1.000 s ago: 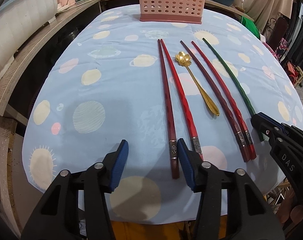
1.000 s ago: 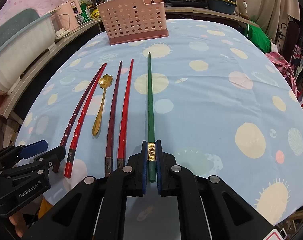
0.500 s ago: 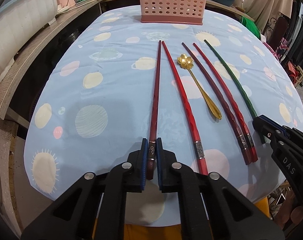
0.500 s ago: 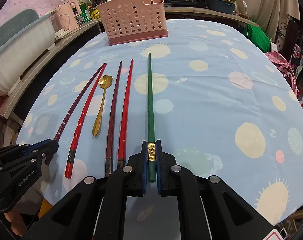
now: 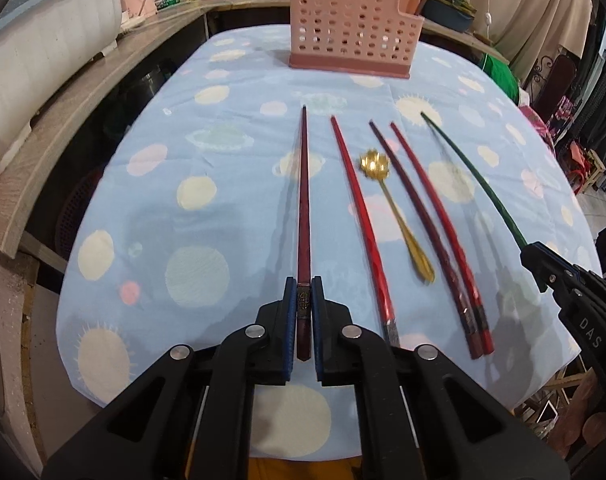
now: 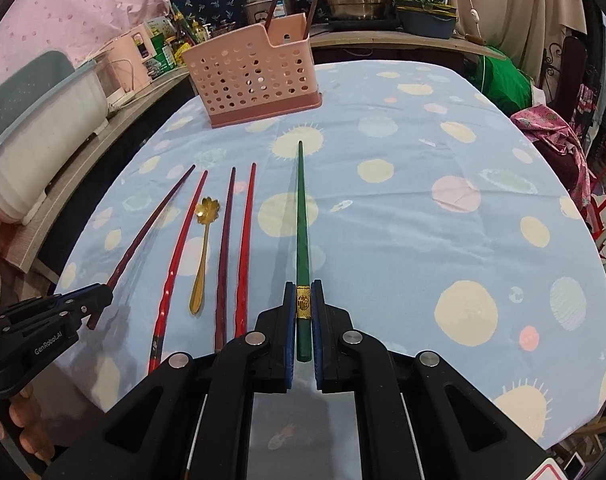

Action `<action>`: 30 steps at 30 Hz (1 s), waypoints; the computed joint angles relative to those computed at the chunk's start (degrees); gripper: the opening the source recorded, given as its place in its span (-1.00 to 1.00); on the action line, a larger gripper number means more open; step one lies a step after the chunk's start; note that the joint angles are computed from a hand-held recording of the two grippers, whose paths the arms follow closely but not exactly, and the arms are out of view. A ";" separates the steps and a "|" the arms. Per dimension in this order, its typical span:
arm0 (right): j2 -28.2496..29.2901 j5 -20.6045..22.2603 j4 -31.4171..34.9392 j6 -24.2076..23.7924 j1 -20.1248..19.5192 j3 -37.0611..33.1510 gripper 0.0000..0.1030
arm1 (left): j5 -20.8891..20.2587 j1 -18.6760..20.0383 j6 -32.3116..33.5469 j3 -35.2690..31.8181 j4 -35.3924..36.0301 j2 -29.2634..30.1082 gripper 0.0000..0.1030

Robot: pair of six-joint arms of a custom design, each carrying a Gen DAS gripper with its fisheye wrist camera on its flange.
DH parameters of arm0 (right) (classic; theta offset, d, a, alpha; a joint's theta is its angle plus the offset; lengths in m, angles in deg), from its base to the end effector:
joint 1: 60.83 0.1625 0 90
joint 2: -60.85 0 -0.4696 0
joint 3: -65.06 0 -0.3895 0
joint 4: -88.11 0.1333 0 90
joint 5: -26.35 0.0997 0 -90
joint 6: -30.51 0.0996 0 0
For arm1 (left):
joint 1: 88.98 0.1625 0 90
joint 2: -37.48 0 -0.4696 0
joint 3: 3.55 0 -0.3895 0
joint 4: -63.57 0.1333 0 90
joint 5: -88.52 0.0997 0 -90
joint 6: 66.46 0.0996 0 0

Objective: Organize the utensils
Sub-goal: 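Lift both held chopsticks and lower them into the pink caddy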

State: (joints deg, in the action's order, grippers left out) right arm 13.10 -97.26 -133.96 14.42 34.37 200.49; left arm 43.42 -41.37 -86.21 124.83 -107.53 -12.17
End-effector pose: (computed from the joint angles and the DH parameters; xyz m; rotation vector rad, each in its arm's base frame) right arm 0.1196 -0.4518 0.1314 0.1496 -2.3649 0.8878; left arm -0.1750 -0.4938 0.0720 0.4570 2.3888 -0.5617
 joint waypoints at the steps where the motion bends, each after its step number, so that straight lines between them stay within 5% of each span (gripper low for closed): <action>1: -0.59 0.13 0.24 0.07 0.16 -0.18 -0.87 | 0.08 -0.06 0.38 -0.24 -0.30 -0.34 -0.87; 14: -7.89 2.80 8.14 1.03 2.10 -7.66 -0.87 | 2.61 -0.87 8.32 -8.47 -3.60 -2.26 -0.87; 30: -10.63 8.06 17.73 -0.45 4.76 -21.87 -0.87 | 1.17 0.06 20.11 -27.52 -4.49 0.73 -0.87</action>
State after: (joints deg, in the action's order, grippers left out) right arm 2.47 -89.20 -116.23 13.97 39.14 178.63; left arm 44.59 -41.30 -66.09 97.31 -112.01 -11.44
